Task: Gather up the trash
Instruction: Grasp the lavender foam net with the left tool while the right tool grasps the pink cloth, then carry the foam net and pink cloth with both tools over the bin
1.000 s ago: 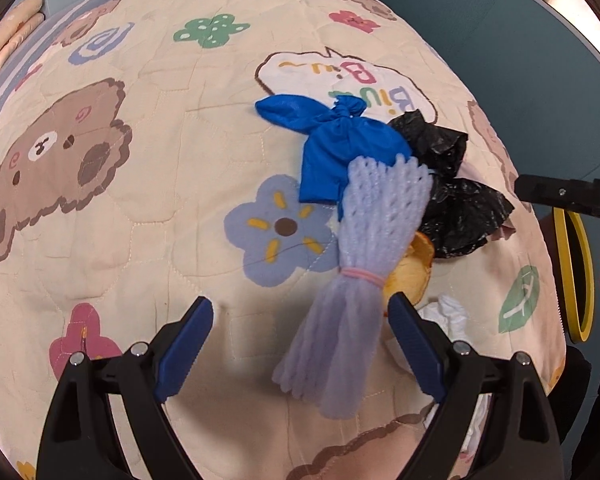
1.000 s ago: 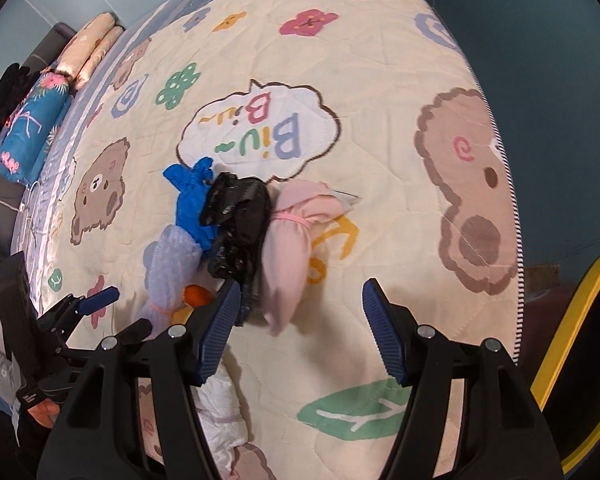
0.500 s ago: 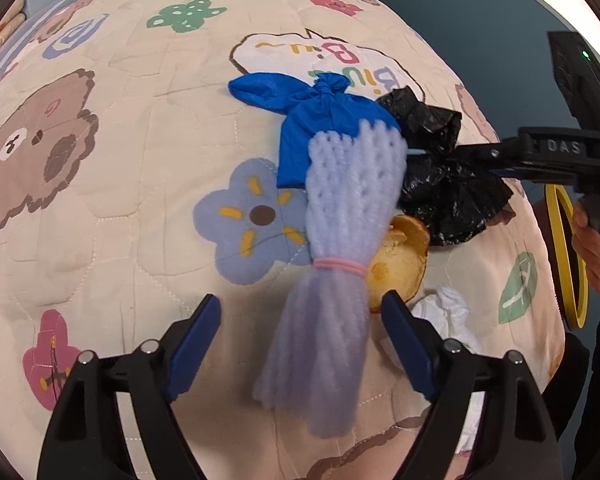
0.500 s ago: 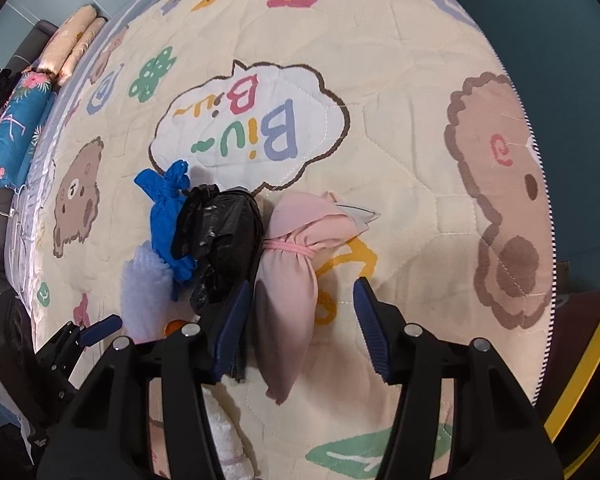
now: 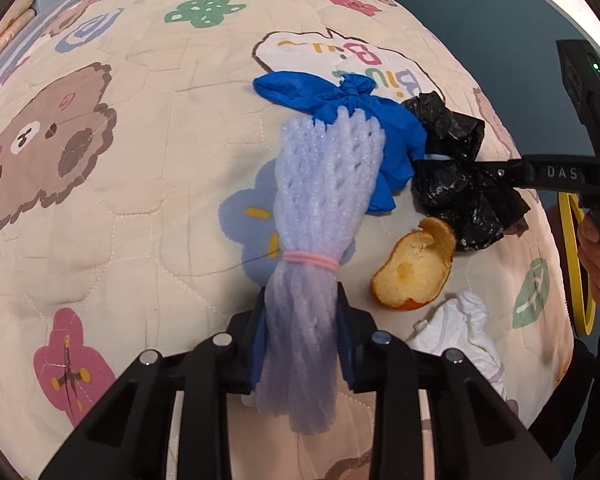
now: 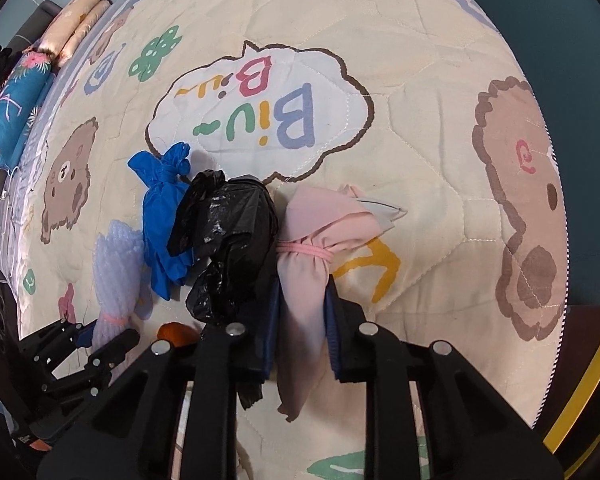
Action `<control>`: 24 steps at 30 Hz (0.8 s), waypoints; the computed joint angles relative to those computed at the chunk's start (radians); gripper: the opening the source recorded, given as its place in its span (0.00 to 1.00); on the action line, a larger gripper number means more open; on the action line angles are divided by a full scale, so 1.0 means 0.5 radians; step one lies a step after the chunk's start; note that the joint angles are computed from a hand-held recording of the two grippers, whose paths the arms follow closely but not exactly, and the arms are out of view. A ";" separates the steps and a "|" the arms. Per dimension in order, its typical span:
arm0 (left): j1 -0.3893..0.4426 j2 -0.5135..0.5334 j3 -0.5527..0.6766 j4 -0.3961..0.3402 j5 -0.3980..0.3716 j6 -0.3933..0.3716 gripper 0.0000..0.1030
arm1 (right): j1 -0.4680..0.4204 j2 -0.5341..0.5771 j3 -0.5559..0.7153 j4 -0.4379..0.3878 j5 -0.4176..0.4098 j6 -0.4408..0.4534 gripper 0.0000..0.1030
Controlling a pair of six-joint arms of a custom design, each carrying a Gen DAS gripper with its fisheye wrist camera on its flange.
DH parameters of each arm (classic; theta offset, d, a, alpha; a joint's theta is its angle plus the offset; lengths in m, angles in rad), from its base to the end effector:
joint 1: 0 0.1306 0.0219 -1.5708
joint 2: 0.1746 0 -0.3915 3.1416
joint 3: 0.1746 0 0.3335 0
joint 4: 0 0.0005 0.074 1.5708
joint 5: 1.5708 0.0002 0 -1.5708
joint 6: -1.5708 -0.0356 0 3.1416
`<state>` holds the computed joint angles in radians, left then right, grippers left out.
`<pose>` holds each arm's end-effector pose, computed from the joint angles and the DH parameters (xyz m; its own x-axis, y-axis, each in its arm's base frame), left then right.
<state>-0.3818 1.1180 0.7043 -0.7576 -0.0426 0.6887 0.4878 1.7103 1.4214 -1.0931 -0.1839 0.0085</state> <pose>0.2437 -0.0967 0.2720 -0.8869 -0.3281 -0.3252 -0.2678 0.9387 -0.2169 0.4237 0.2316 0.3008 -0.8635 -0.4676 -0.1892 -0.4984 0.8485 0.1780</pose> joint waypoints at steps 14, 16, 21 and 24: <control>-0.058 -0.146 0.039 -0.168 -0.091 0.101 0.27 | -0.106 -0.216 -0.120 -0.009 -0.018 0.042 0.18; -0.081 -0.152 0.056 -0.192 -0.112 0.126 0.27 | -0.122 -0.238 -0.126 -0.011 -0.022 0.046 0.18; -0.150 -0.174 0.106 -0.259 -0.165 0.190 0.27 | -0.189 -0.324 -0.162 -0.030 -0.043 0.075 0.18; -0.181 -0.197 0.137 -0.302 -0.179 0.223 0.27 | -0.232 -0.369 -0.180 -0.048 -0.066 0.094 0.18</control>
<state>-0.4723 1.0195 0.7730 -0.9088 -0.1322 0.8004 0.3716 1.5256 1.3316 -1.1172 -0.2167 0.0554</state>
